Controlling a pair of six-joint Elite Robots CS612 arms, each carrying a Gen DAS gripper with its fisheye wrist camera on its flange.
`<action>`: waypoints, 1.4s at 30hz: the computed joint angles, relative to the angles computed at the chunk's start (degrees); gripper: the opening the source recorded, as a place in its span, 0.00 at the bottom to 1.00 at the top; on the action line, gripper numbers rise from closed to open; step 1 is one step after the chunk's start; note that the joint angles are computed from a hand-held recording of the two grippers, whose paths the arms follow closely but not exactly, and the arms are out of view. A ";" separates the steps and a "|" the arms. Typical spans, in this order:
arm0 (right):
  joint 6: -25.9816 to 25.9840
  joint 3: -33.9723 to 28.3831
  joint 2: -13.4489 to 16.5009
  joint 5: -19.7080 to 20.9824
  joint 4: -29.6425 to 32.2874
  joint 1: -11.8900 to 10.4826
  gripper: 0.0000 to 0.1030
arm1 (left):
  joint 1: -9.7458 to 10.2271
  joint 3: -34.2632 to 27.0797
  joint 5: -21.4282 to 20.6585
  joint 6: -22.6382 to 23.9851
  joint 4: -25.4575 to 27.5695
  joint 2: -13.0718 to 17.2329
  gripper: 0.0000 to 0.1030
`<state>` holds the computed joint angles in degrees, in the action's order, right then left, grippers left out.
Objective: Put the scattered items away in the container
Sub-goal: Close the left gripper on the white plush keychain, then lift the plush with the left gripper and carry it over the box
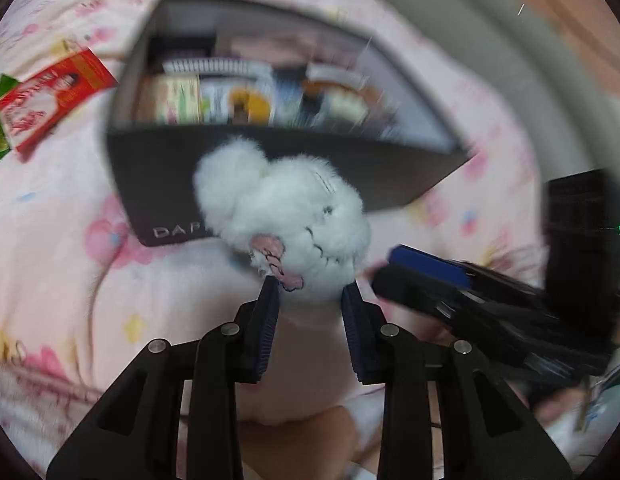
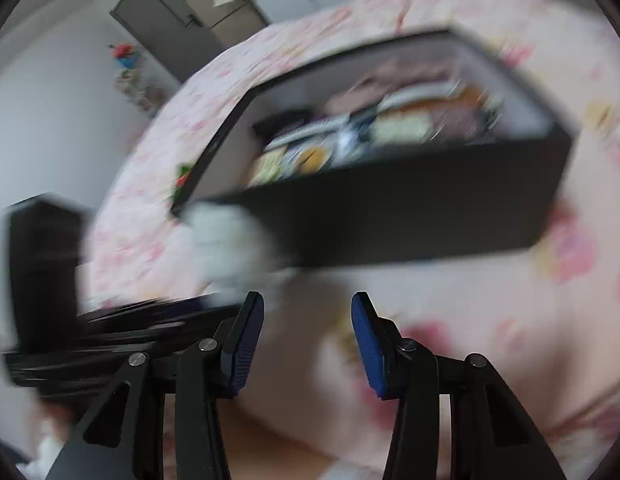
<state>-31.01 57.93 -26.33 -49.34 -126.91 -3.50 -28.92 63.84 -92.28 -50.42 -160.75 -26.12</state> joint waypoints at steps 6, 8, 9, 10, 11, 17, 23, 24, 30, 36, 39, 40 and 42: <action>3.80 -1.48 1.18 -1.87 0.94 0.23 0.40 | 0.67 1.72 -2.14 -4.30 -6.77 0.38 0.38; 4.01 -1.52 1.19 -2.87 0.49 0.49 0.40 | 1.12 2.61 -2.62 -6.29 -9.27 0.42 0.38; 3.52 -1.31 1.05 -3.82 0.13 0.75 0.40 | 1.26 3.25 -2.90 -7.31 -10.49 0.30 0.38; 2.89 -1.35 1.10 -4.03 0.29 0.85 0.40 | 1.30 3.57 -2.79 -8.46 -11.52 0.32 0.38; 1.32 -1.33 0.98 -3.91 1.32 1.01 0.40 | 1.18 4.87 -2.13 -9.75 -13.45 -0.16 0.38; -4.83 -4.12 2.11 -5.03 11.58 2.24 0.40 | 1.35 5.55 1.91 -14.47 -17.69 0.24 0.40; 1.64 -3.76 2.73 -1.99 4.90 1.53 0.40 | 0.94 7.39 9.08 -19.33 -17.49 -0.79 0.40; 3.25 -3.30 2.65 -2.12 2.67 1.45 0.40 | 0.93 7.74 9.99 -20.37 -17.64 -0.93 0.40; 4.10 -5.75 3.81 2.35 8.29 0.81 0.40 | 1.68 8.73 9.70 -26.19 -18.94 -0.58 0.41; -4.82 -8.03 4.55 1.97 16.20 1.85 0.32 | 1.70 6.57 7.52 -22.18 -15.69 0.15 0.29; -3.66 -7.19 4.20 2.30 13.46 1.72 0.19 | 1.77 5.92 5.00 -19.66 -15.82 0.44 0.23; -2.65 -6.78 4.06 2.78 12.05 1.56 0.19 | 1.87 5.92 3.75 -19.21 -17.11 0.63 0.23; 2.55 -5.21 3.58 3.99 4.95 0.88 0.19 | 2.02 5.88 1.45 -17.99 -19.91 1.01 0.24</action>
